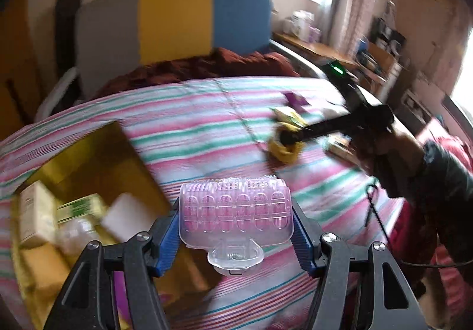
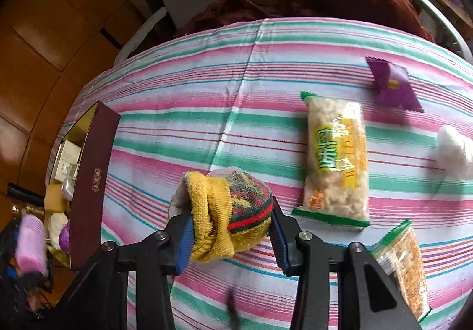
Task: Organize objects
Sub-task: 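Carry the yellow sock and pink roller over the gold tray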
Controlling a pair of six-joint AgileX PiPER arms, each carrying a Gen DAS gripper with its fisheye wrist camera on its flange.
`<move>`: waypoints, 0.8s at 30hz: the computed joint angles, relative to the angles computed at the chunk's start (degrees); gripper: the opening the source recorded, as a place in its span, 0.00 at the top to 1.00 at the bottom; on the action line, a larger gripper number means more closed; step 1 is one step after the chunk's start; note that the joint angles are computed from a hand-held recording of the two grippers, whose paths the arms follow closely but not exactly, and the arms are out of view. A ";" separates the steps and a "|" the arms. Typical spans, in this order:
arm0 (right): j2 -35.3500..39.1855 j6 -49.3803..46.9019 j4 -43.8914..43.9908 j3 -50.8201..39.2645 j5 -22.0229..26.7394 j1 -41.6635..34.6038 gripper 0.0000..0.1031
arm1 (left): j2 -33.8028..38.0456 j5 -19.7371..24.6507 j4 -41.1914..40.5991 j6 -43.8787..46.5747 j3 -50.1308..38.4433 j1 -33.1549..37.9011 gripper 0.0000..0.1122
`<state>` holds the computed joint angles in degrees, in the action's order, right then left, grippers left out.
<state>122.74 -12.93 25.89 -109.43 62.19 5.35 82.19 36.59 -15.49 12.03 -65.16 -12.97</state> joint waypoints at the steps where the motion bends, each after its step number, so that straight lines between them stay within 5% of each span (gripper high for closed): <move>1: -0.33 0.62 -0.67 0.36 -0.62 0.03 0.58 | -1.25 -0.07 0.65 -0.36 0.77 1.84 0.42; 10: -5.50 4.55 -3.84 4.70 -5.61 1.69 0.59 | -4.17 -0.93 2.54 0.06 6.59 18.43 0.42; 15: -9.18 5.45 -3.58 5.19 -6.84 6.38 0.59 | -1.38 -2.04 4.07 -0.57 8.07 20.73 0.42; 24: 0.16 12.61 -8.00 -18.57 1.99 19.27 0.59 | 2.76 -4.86 3.56 0.57 7.70 20.92 0.41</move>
